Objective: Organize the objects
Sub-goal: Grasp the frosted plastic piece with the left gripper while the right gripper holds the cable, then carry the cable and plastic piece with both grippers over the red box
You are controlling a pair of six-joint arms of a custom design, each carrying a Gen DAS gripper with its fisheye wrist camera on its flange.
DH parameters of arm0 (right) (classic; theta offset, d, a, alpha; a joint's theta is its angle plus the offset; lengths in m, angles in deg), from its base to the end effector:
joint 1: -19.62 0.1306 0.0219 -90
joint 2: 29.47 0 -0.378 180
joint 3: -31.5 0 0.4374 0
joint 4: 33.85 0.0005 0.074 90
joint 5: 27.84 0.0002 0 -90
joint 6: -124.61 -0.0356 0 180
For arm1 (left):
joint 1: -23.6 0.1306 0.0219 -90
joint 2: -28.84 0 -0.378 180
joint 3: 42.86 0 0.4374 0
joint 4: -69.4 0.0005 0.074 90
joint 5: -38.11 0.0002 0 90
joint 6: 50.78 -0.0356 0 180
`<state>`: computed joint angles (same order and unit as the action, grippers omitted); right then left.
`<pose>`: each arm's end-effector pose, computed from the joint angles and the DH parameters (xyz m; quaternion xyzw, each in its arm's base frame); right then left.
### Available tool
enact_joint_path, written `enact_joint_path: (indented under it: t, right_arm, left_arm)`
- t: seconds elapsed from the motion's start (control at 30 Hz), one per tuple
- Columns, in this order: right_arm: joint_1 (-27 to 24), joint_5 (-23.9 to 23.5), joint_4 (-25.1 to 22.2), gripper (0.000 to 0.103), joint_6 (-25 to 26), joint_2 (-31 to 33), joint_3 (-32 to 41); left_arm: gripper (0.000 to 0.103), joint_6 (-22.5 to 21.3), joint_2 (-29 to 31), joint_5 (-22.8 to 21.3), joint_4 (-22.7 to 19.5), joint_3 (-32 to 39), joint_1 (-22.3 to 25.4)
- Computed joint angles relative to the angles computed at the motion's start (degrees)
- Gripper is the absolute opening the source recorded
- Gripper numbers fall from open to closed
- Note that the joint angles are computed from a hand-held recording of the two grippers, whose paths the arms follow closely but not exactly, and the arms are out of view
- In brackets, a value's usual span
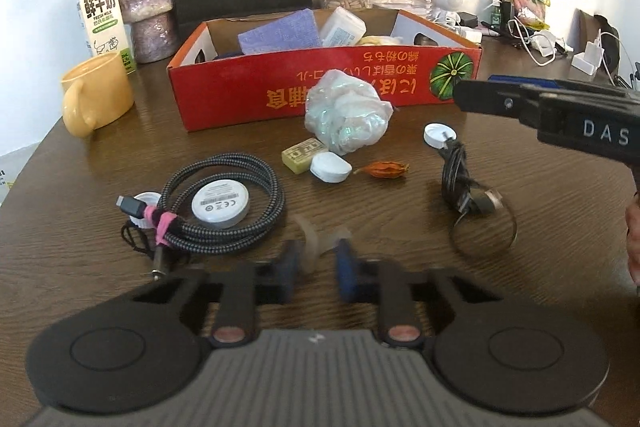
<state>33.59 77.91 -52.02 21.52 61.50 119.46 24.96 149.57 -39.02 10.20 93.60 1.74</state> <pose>0.5517 0.1268 0.4463 0.0711 0.8178 0.0211 0.5707 0.6603 -0.2740 0.4992 0.3251 0.8542 -0.1287 0.3848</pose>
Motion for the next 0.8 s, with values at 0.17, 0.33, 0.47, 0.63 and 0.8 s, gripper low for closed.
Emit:
enact_joint_path:
  t: [0.17,0.33,0.47,0.63,0.8]
  right_arm:
    - [-0.34,-1.00,-3.70,0.061,-0.70,0.76,1.13]
    - [-0.85,-5.81,-12.85,0.078,-1.48,3.57,4.78]
    - [-0.28,-6.01,-18.52,0.065,-0.12,6.62,8.26]
    - [0.55,-3.99,-18.34,0.063,0.21,6.00,7.46]
    - [1.41,-3.26,-19.34,0.059,2.33,4.90,6.49]
  left_arm:
    - [0.005,1.58,-0.19,0.79,0.26,-0.32,0.47]
    - [0.005,2.60,-1.24,1.16,1.43,-1.56,0.68]
    - [0.005,3.59,-2.25,1.91,2.87,-2.62,0.92]
    - [0.005,4.48,-3.38,2.77,3.44,-3.81,1.38]
    - [0.005,4.94,-4.19,3.43,4.07,-4.80,2.18]
